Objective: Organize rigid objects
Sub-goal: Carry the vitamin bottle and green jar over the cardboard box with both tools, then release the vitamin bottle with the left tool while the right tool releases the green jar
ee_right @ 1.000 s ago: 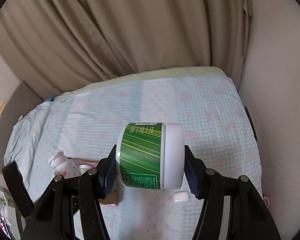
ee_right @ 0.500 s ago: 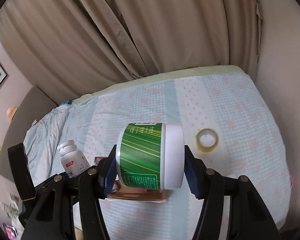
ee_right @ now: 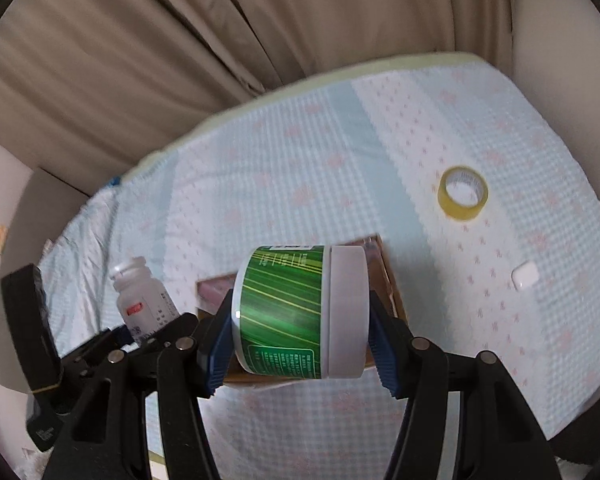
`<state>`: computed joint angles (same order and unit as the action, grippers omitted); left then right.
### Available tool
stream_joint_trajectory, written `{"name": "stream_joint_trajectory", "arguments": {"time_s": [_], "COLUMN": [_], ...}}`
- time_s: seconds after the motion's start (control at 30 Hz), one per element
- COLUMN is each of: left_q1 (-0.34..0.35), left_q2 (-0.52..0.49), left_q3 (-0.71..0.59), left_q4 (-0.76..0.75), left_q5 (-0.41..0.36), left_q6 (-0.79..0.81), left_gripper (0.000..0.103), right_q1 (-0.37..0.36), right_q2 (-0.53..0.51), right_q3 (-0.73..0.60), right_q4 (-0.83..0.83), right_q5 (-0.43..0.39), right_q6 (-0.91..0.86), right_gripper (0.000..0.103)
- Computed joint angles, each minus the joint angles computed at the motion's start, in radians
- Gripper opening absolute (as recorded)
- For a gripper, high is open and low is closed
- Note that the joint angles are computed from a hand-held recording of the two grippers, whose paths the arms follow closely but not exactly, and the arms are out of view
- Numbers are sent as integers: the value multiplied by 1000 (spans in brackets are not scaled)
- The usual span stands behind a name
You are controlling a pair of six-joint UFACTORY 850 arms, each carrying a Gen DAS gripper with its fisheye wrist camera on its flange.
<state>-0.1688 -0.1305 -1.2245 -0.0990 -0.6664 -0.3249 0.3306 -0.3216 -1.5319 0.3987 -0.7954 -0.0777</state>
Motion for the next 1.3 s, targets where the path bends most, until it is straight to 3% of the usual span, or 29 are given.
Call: {"name": "stream_joint_trajectory", "arguments": {"time_s": [0.37, 0.6, 0.93, 0.97, 1.0, 1.03, 1.07, 1.1, 1.17, 1.3], "left_q1": [-6, -45, -71, -73, -75, -76, -76, -75, -78, -74], "left_q2": [-179, -289, -323, -320, -314, -310, -304, -298, -294, -281], "left_q3": [-7, -41, -56, -57, -57, -58, -57, -52, -45, -17], "left_q4": [-93, -52, 15, 23, 27, 28, 29, 25, 52, 65], "left_q5": [-19, -19, -34, -30, -23, -20, -16, -6, -4, -3], "left_q6": [177, 245, 284, 280, 279, 281, 283, 292, 277, 236], "left_gripper": [50, 50, 52, 54, 74, 103, 103, 103, 103, 103], "right_q1": [28, 34, 23, 24, 24, 23, 21, 19, 13, 4], "right_q2": [-130, -196, -243, -246, -248, -250, -254, -254, -236, -224], "right_q3": [37, 45, 27, 22, 18, 16, 12, 12, 31, 41], "right_q4": [-139, -192, -161, -163, -159, -150, -135, -131, -115, -74], "right_q5": [18, 55, 47, 45, 45, 49, 46, 47, 89, 103], "right_q6": [45, 85, 121, 123, 119, 115, 105, 105, 95, 37], "right_gripper": [55, 55, 55, 56, 56, 56, 57, 63, 103, 103]}}
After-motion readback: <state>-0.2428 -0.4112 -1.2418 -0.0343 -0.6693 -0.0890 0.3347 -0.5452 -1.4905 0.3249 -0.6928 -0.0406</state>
